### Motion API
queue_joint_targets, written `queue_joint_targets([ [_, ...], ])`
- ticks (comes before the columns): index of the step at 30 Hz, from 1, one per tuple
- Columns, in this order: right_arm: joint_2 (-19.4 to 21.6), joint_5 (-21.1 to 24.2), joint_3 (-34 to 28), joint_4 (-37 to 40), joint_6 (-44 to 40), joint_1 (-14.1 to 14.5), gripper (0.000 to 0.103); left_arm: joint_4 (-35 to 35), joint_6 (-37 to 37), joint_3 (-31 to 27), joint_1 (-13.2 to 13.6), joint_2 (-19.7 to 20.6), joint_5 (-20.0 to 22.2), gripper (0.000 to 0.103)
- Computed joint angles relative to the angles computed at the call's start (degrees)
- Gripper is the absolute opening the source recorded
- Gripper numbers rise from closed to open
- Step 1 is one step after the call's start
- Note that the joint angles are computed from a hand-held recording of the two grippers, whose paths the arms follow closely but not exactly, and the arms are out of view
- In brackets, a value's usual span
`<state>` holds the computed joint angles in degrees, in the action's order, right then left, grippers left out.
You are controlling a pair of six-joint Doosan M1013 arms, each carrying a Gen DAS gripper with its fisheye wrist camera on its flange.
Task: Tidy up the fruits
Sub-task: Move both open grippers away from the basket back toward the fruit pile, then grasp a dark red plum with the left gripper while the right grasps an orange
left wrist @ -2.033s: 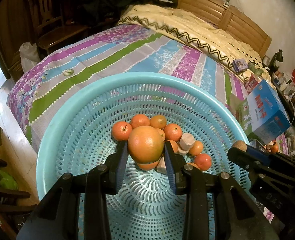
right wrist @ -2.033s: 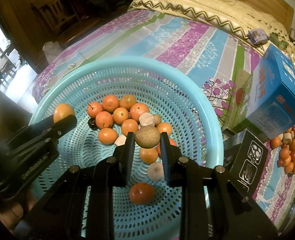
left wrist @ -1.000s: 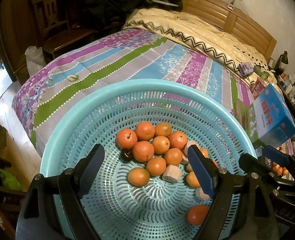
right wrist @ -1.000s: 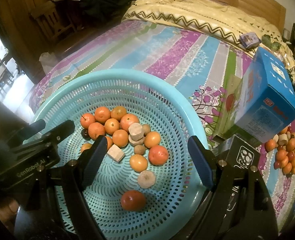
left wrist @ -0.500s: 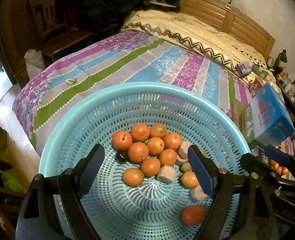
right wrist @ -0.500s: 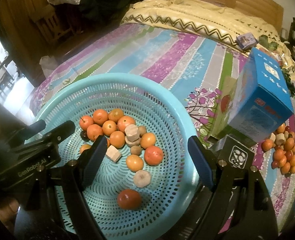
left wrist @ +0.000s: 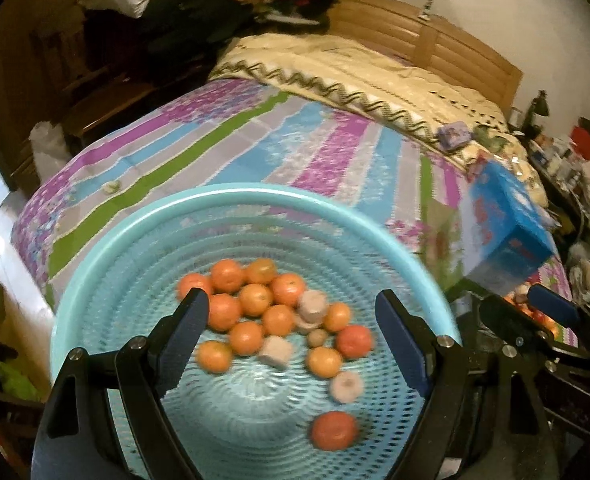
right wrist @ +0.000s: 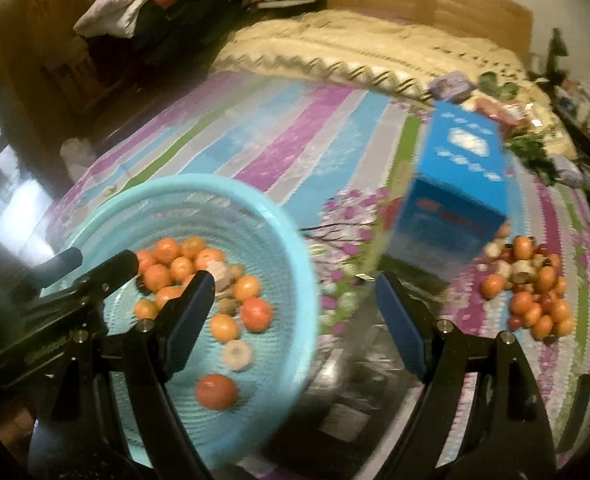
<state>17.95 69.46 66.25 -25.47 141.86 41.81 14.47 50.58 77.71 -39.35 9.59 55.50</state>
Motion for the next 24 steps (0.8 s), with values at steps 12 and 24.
queue_joint_targets([
  [12, -11.3, 2.8, 16.0, -6.2, 12.5, -2.7, 0.083, -4.5, 11.3, -8.1, -9.1, 5.6, -1.1, 0.086],
  [24, -24.1, 3.9, 35.3, -1.2, 20.2, -8.2, 0.082, -24.2, 27.3, -17.0, -15.5, 16.6, -1.2, 0.084],
])
